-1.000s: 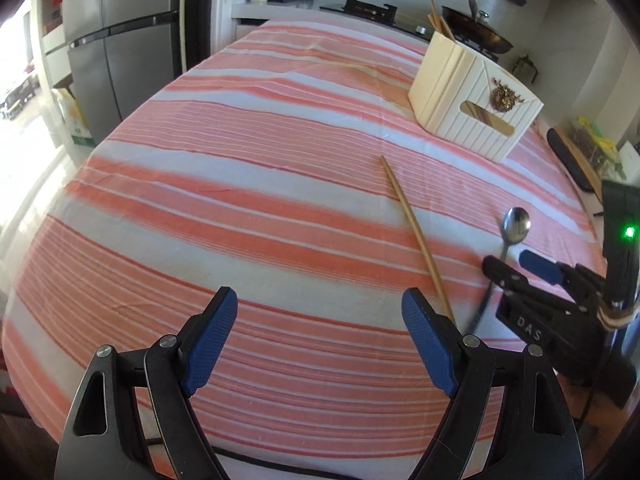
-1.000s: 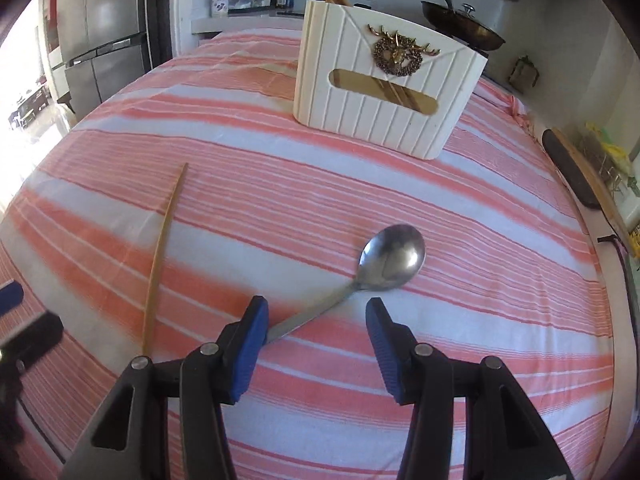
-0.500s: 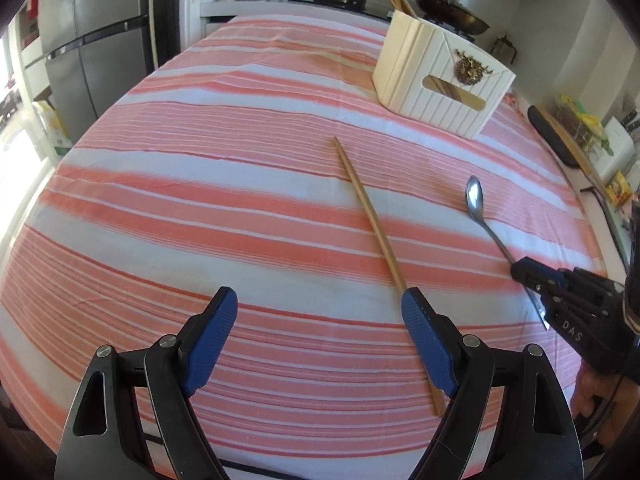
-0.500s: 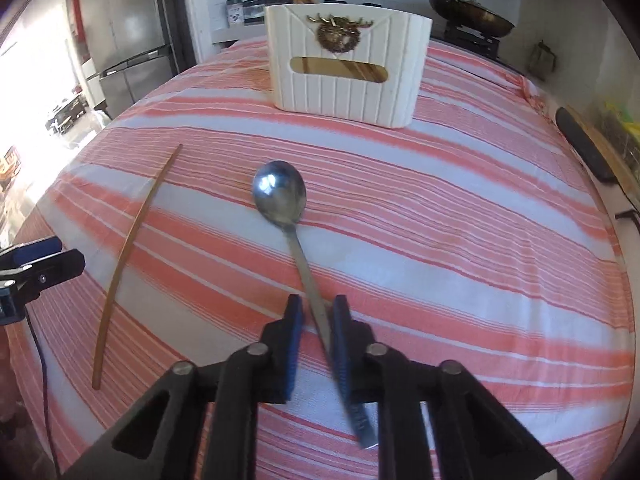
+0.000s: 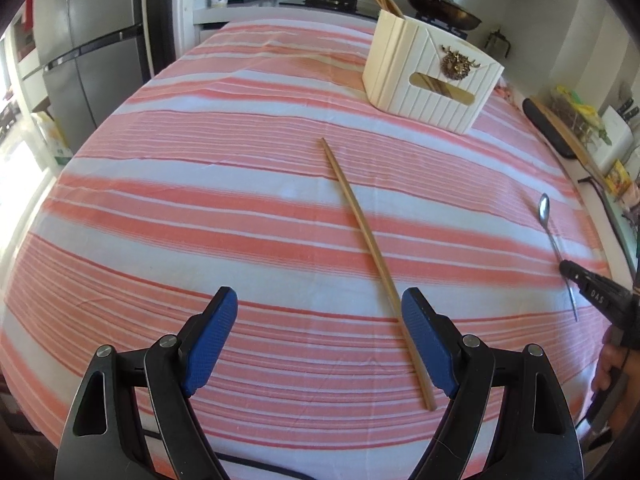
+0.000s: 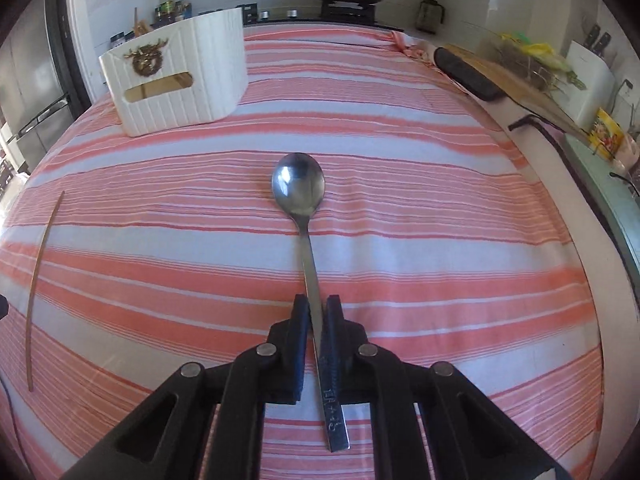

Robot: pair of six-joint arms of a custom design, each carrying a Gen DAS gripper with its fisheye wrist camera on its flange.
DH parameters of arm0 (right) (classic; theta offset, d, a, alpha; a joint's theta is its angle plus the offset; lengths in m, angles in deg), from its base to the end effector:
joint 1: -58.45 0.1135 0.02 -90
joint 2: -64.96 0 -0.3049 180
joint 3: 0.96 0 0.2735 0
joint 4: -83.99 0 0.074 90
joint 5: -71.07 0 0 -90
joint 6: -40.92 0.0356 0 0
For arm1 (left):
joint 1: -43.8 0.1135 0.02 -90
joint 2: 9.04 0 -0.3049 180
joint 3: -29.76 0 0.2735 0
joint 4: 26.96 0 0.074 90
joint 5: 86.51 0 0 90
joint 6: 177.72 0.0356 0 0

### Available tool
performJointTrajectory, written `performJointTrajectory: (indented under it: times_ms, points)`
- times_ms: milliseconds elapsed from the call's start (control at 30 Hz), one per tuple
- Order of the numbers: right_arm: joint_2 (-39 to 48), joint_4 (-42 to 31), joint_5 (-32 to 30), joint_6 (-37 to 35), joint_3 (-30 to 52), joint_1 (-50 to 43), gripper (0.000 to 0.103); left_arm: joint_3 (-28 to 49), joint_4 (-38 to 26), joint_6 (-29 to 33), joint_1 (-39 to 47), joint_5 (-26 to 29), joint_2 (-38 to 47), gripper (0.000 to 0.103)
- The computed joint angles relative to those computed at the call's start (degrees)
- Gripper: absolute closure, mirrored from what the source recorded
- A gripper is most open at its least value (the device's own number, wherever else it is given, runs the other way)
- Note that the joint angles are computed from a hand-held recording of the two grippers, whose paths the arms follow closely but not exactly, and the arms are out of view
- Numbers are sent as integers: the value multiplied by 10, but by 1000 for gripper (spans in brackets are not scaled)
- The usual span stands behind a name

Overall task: Organize utensils
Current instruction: 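Lift the spoon with the right tool while the left tool grasps the last chopstick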

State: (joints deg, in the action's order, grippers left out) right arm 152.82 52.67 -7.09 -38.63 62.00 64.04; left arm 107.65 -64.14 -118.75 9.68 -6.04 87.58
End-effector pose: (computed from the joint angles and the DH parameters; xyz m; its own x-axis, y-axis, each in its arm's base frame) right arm 0.3164 0.0236 0.2126 -0.8102 0.0991 -0.5777 0.1679 0.9835 -0.0669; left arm 0.3140 -0.2056 0.2382 -0.8331 -0.0496 -0.5510 0.0548 0.9837 -0.1714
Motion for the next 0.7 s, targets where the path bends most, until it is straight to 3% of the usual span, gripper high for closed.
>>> performJointTrajectory:
  times_ms: [67,100,167,500,700]
  points:
    - [-12,4,-8,-11,-11,-12,86,6,-1,-1,-4,1,5,18]
    - [-21,9,-19,-17,-19,-17,69,9,-2,-1,-7,2,8,18]
    - [-42,29,-43,-33,-41,-24,47,17,-5,0,-12,4,15,18]
    - [-51,79,-55,-64,-82,-33,45,77,-37,11,-28,-1,56,18]
    - [-54,58,-82,-92,-75,-46,45,108,-74,21,7,32,78,18]
